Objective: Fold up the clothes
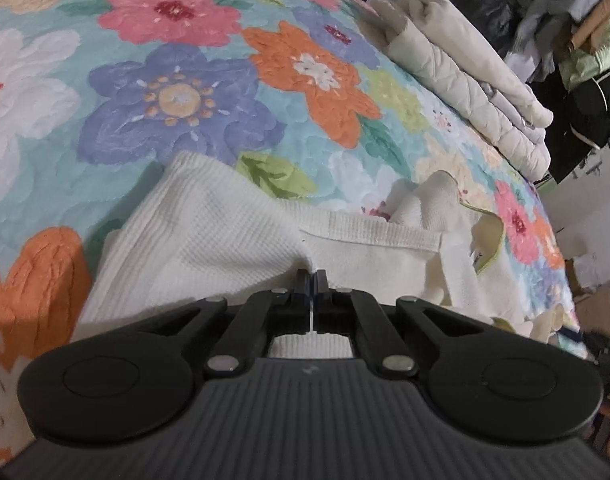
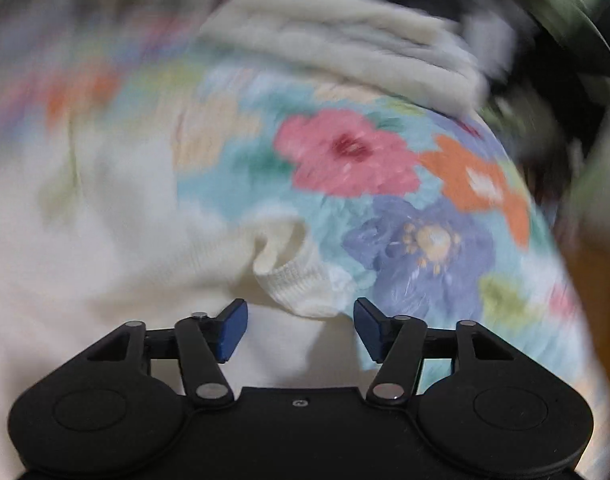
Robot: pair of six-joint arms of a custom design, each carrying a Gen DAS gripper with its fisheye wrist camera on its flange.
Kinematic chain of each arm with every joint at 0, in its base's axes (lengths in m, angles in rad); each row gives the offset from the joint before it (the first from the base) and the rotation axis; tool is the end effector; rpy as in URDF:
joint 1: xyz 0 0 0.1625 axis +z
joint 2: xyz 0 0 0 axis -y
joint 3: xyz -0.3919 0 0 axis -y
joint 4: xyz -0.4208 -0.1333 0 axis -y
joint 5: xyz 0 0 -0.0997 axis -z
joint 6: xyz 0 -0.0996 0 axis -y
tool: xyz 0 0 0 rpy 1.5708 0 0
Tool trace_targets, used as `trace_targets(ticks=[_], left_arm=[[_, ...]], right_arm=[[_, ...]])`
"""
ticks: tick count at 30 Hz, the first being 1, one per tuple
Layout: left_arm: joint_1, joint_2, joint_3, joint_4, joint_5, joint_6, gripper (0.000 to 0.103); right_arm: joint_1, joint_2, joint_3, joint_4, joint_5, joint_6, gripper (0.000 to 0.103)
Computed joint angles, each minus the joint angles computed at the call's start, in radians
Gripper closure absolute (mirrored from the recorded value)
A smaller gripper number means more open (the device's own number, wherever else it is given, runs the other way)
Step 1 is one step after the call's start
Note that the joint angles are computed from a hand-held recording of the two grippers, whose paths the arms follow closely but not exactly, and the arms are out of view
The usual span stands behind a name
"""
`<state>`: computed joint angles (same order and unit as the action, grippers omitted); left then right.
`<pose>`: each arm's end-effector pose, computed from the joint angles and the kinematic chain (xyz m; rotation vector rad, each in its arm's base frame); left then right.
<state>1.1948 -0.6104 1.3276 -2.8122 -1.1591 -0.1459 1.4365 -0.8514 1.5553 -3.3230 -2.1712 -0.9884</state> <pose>-0.1218 -0.7800 0.0814 0.1629 2.7539 -0.8623 -0.0174 -0.7040 0.2303 0.5090 -1.9938 0.6575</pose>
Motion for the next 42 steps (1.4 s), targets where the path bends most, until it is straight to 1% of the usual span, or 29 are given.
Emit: trace_targets(ticks=[2, 3, 4, 7, 9, 10, 11, 12, 14, 15, 16, 17, 18, 19, 21, 22, 25, 26, 27, 28, 29, 30, 31, 33, 34, 36, 37, 39, 42], left_arm=[[-0.011, 0.0, 0.017, -0.051, 0.029, 0.004, 0.103], [-0.016, -0.004, 0.029, -0.086, 0.042, 0.008, 0.103], [-0.024, -0.012, 0.05, -0.144, 0.061, 0.02, 0.103], [-0.034, -0.035, 0.091, -0.266, 0.084, 0.036, 0.103], [-0.019, -0.038, 0.077, -0.23, 0.063, 0.001, 0.103], [-0.01, -0.03, 0.062, -0.202, 0.057, -0.029, 0.103], [0.0, -0.022, 0.049, -0.178, 0.046, -0.057, 0.103], [0.01, -0.015, 0.03, -0.131, 0.03, -0.077, 0.103], [0.019, -0.01, 0.006, -0.062, 0.02, -0.101, 0.101], [0.017, -0.016, 0.015, -0.079, 0.015, -0.103, 0.1], [0.014, -0.027, 0.029, -0.097, 0.018, -0.103, 0.092], [0.009, -0.041, 0.04, -0.104, 0.029, -0.104, 0.073], [0.006, -0.053, 0.053, -0.117, 0.038, -0.103, 0.061], [0.004, -0.067, 0.071, -0.149, 0.047, -0.091, 0.044], [0.0, -0.094, 0.1, -0.192, 0.083, -0.064, 0.042], [-0.002, -0.106, 0.105, -0.174, 0.116, -0.059, 0.042], [0.004, -0.133, 0.113, -0.131, 0.149, -0.025, 0.046], [0.008, -0.139, 0.116, -0.126, 0.146, -0.01, 0.062], [0.011, -0.143, 0.116, -0.112, 0.135, 0.022, 0.073], [0.009, -0.142, 0.109, -0.083, 0.14, 0.048, 0.082], [0.007, -0.139, 0.101, -0.056, 0.146, 0.073, 0.082], [0.006, -0.131, 0.093, -0.042, 0.151, 0.086, 0.082], [0.008, -0.123, 0.084, -0.035, 0.143, 0.095, 0.079], [0.012, -0.097, 0.06, -0.027, 0.143, 0.109, 0.063], [0.014, -0.082, 0.044, -0.026, 0.149, 0.114, 0.057], [0.019, -0.053, 0.011, -0.01, 0.148, 0.133, 0.066], [0.022, -0.042, -0.006, 0.004, 0.144, 0.144, 0.1], [0.019, -0.048, 0.009, -0.031, 0.153, 0.137, 0.099], [-0.005, -0.079, 0.08, -0.222, 0.215, 0.183, 0.099]], right_arm=[[-0.019, 0.008, -0.005, -0.021, 0.079, -0.071, 0.042], [-0.029, 0.001, -0.005, -0.002, 0.123, -0.064, 0.067], [-0.039, -0.014, -0.003, 0.019, 0.171, -0.015, 0.102], [-0.07, -0.061, 0.007, 0.033, 0.318, 0.181, 0.1], [-0.101, -0.094, 0.012, 0.048, 0.403, 0.363, 0.1], [-0.117, -0.106, 0.001, 0.093, 0.421, 0.46, 0.099], [-0.13, -0.107, -0.012, 0.118, 0.427, 0.524, 0.099], [-0.136, -0.098, -0.03, 0.131, 0.414, 0.546, 0.099], [-0.129, -0.072, -0.06, 0.168, 0.346, 0.52, 0.099], [-0.123, -0.059, -0.07, 0.169, 0.318, 0.498, 0.099], [-0.115, -0.049, -0.07, 0.151, 0.298, 0.472, 0.099], [-0.106, -0.041, -0.068, 0.128, 0.279, 0.445, 0.099], [-0.102, -0.038, -0.065, 0.108, 0.273, 0.433, 0.099], [-0.102, -0.039, -0.06, 0.091, 0.277, 0.431, 0.099], [-0.1, -0.04, -0.057, 0.07, 0.277, 0.425, 0.099], [-0.099, -0.037, -0.065, 0.074, 0.265, 0.416, 0.099], [-0.086, -0.029, -0.079, 0.094, 0.199, 0.408, 0.098], [-0.075, -0.023, -0.077, 0.071, 0.169, 0.412, 0.098], [-0.061, -0.011, -0.079, 0.035, 0.133, 0.42, 0.095], [-0.046, 0.002, -0.082, 0.0, 0.097, 0.426, 0.083], [-0.029, 0.009, -0.078, -0.029, 0.067, 0.429, 0.08], [-0.016, 0.005, -0.065, -0.043, 0.065, 0.425, 0.071], [-0.009, -0.008, -0.045, -0.047, 0.094, 0.417, 0.059], [-0.001, -0.032, -0.012, -0.029, 0.147, 0.398, 0.045], [0.005, -0.032, -0.008, -0.023, 0.145, 0.374, 0.043], [0.011, -0.018, -0.018, -0.027, 0.115, 0.325, 0.043], [0.011, -0.012, -0.026, -0.026, 0.105, 0.318, 0.043], [-0.001, -0.009, -0.043, 0.013, 0.104, 0.349, 0.043], [-0.024, 0.002, -0.077, 0.07, 0.103, 0.387, 0.044]])
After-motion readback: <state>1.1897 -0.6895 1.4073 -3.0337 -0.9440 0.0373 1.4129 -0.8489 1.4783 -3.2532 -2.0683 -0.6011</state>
